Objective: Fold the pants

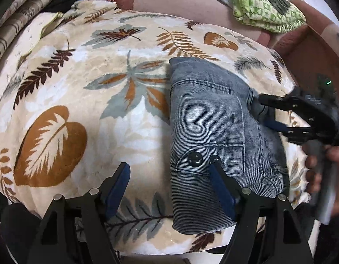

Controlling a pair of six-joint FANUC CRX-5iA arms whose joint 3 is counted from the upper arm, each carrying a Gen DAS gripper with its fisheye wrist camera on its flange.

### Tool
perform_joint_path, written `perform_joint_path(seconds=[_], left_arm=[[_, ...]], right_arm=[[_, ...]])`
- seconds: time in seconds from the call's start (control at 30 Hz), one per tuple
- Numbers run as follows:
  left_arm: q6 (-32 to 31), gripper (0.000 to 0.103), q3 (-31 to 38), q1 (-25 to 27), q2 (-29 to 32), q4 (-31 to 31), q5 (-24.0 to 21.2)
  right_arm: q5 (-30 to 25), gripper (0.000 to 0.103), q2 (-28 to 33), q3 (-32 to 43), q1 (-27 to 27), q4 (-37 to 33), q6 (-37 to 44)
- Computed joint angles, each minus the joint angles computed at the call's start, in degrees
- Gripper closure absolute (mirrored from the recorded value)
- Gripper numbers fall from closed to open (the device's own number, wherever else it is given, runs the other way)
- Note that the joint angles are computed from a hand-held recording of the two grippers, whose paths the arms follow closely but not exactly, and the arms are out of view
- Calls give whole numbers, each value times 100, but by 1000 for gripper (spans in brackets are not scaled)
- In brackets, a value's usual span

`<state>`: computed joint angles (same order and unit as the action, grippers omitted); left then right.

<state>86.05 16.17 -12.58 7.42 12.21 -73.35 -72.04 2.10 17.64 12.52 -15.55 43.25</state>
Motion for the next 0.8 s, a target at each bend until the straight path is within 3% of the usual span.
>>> perform_joint_path(seconds=[0.07, 0.27, 0.33, 0.4, 0.47, 0.53, 0.63, 0.7, 0.77, 0.8], left_arm=[[64, 27, 50, -26, 46, -50, -48], [22, 27, 4, -26, 38, -1, -5], [62, 27, 9, -25, 63, 34, -34], [42, 27, 20, -62, 40, -53, -42], [15, 27, 30, -83, 18, -104, -43], [43, 27, 44, -71, 18, -94, -66], [81, 27, 37, -72, 12, -123, -69], [85, 27, 33, -75, 9, -106, -69], [14, 27, 40, -91, -14, -138, -86], [-9, 27, 38, -104, -36, -190, -65]], right_arm=[[-308, 28, -78, 130, 296, 447, 0], [57, 23, -1096, -753, 655, 316, 274], [-284, 21, -1052, -1001, 710, 266, 237], [-59, 22, -1251, -1236, 876, 521, 204], [-360, 22, -1168, -980, 933, 621, 33], [-125, 22, -1356, -1036, 1027, 794, -35], [306, 22, -1581, -1240, 1001, 491, 159], [86, 22, -1405, -1323, 827, 36, 401], [380, 22, -1566, -1537, 860, 107, 240], [209, 22, -1493, -1379, 882, 146, 182]])
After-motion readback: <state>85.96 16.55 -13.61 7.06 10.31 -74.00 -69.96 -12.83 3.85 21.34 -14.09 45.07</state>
